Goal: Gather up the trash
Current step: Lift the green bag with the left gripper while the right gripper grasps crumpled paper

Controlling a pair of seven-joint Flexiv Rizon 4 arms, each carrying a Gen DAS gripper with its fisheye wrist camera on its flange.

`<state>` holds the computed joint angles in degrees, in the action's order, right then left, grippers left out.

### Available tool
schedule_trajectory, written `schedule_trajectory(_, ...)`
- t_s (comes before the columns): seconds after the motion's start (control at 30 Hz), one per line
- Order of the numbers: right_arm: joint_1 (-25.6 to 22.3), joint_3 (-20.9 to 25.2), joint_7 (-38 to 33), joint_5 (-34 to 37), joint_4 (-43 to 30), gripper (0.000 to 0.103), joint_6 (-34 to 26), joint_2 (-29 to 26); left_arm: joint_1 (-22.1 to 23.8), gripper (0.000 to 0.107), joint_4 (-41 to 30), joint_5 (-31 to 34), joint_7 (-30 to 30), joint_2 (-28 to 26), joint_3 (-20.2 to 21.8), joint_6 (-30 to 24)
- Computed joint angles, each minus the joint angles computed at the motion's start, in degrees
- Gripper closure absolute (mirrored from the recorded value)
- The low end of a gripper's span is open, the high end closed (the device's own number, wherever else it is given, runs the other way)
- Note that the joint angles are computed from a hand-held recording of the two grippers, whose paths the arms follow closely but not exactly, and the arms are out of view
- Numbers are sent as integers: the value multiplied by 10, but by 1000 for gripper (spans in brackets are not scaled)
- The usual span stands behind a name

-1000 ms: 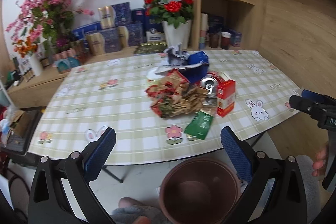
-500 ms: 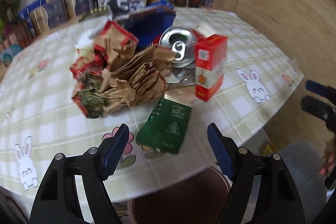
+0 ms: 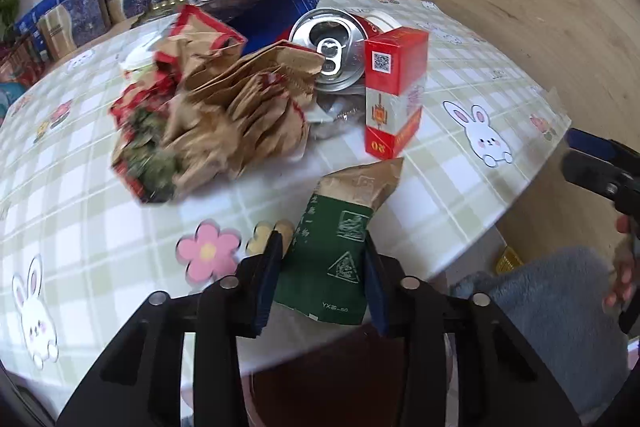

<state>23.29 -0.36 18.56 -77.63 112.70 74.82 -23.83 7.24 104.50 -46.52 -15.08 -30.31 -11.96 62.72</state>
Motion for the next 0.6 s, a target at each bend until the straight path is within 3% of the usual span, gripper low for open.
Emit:
schedule_trajectory(0.17, 9, 0, -21, -6, -17, 6, 4, -9, 26, 79, 43, -101, 17, 43, -8, -2)
schedule_trajectory(0.3, 22, 1, -86, 0, -54, 6, 6, -29, 22, 80, 56, -176, 30, 66, 12, 8)
schedule_trajectory(0.4, 36, 1, -162, 26, -100, 6, 16, -57, 20, 80, 52, -215, 25, 75, 30, 6)
schedule_trajectory(0.6, 75, 21, -448, 135, -244, 6, -32, -149, 28, 80, 47, -256, 15, 79, 59, 12)
